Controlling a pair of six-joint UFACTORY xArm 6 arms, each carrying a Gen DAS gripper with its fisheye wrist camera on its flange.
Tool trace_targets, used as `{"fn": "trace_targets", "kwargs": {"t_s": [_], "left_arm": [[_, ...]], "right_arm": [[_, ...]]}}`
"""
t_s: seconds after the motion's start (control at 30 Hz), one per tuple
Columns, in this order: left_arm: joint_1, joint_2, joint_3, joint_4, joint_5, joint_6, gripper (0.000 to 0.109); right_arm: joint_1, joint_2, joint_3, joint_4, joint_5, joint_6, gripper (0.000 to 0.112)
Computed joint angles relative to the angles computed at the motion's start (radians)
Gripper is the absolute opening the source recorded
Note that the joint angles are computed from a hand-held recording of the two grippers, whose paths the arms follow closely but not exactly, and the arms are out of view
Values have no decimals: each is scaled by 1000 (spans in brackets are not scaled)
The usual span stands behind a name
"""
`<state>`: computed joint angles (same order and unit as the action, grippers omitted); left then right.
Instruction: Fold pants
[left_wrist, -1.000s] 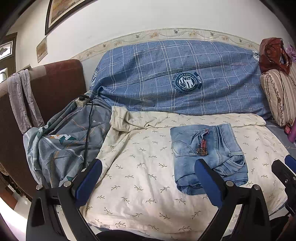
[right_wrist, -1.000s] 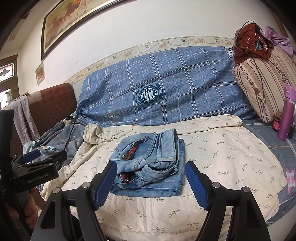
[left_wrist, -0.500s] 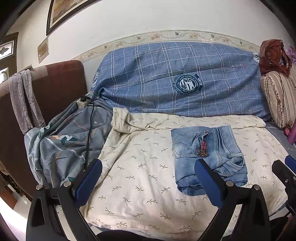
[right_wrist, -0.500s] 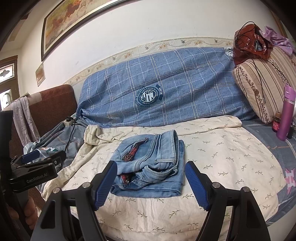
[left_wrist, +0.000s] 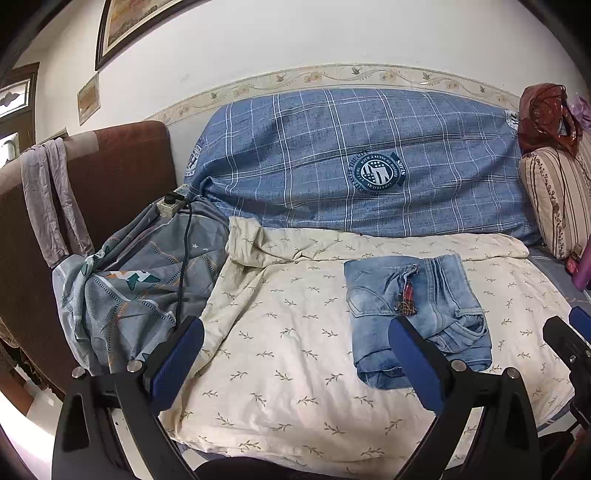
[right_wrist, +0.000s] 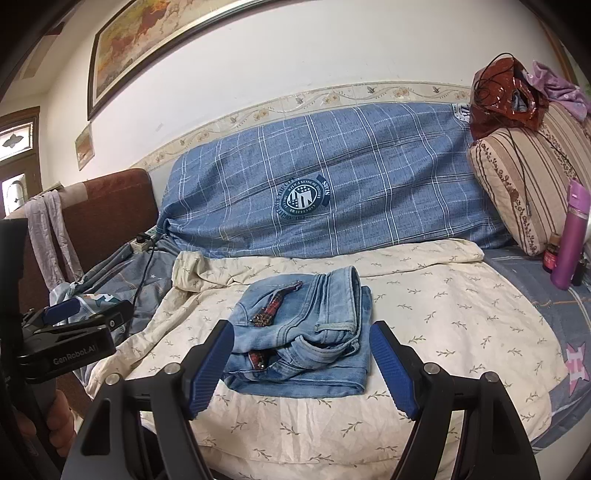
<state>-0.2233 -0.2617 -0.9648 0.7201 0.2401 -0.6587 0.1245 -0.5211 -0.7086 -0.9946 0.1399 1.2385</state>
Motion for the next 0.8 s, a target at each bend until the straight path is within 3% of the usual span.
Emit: {"fn": "trace_targets", "kwargs": {"t_s": [0.4, 0.8], "left_arm": [[13, -76, 40, -26, -8, 25, 100], [21, -161, 111, -216, -38, 189, 100]], "right_arm": [[49, -54, -6, -52, 54, 32, 79], [120, -98, 1, -10, 145, 7, 79]]}}
